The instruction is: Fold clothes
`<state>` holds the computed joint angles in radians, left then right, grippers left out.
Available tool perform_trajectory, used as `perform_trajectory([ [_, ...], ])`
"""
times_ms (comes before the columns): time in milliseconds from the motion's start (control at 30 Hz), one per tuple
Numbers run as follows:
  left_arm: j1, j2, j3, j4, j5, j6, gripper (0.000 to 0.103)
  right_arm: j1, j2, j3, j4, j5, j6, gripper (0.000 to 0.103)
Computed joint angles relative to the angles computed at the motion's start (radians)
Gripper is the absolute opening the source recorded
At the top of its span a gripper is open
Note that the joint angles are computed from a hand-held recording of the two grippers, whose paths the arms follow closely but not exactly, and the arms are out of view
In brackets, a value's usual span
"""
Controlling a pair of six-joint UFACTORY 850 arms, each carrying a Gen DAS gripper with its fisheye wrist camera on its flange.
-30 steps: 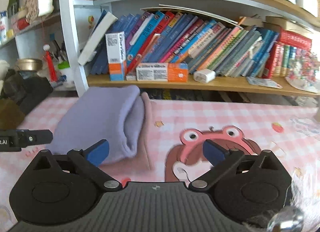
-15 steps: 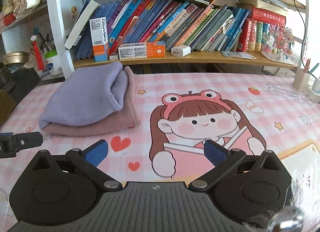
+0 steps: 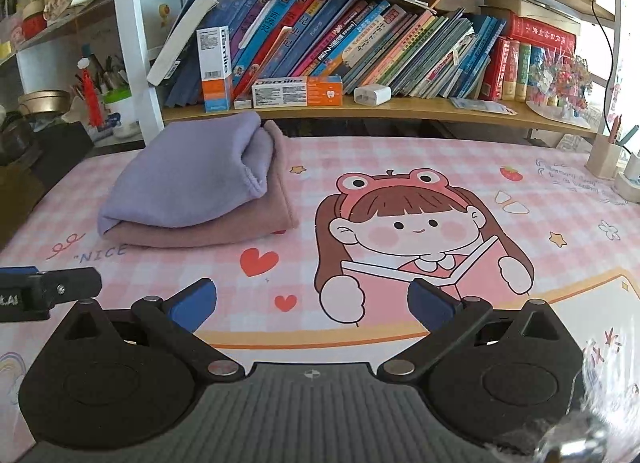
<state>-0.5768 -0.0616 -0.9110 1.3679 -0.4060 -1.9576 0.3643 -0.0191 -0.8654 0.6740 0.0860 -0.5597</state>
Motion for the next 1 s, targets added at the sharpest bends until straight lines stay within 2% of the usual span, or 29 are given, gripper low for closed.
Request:
perform_trajectory([
  [233,0.001,-0.009,-0.008,-0.011,0.007,0.014,0.098,-0.003,-0.002,-0.001,-0.020,-0.004,0.017,0.103],
  [533,0.005,-0.028,-0.022,-0.083,0.006,0.094,0.098,-0.010,-0.017,-0.010,-0.127,-0.018,0.120,0.103],
  [767,0.000,-0.048,-0.031,-0.053,-0.026,0.071,0.098,-0.009,-0.039,-0.019,-0.039,-0.004,0.030,0.103],
  [1000,0.000,-0.051,-0.033,-0.058,-0.032,0.080,0.098,-0.012,-0.047,-0.024,-0.174,-0.010,0.161,0.103],
])
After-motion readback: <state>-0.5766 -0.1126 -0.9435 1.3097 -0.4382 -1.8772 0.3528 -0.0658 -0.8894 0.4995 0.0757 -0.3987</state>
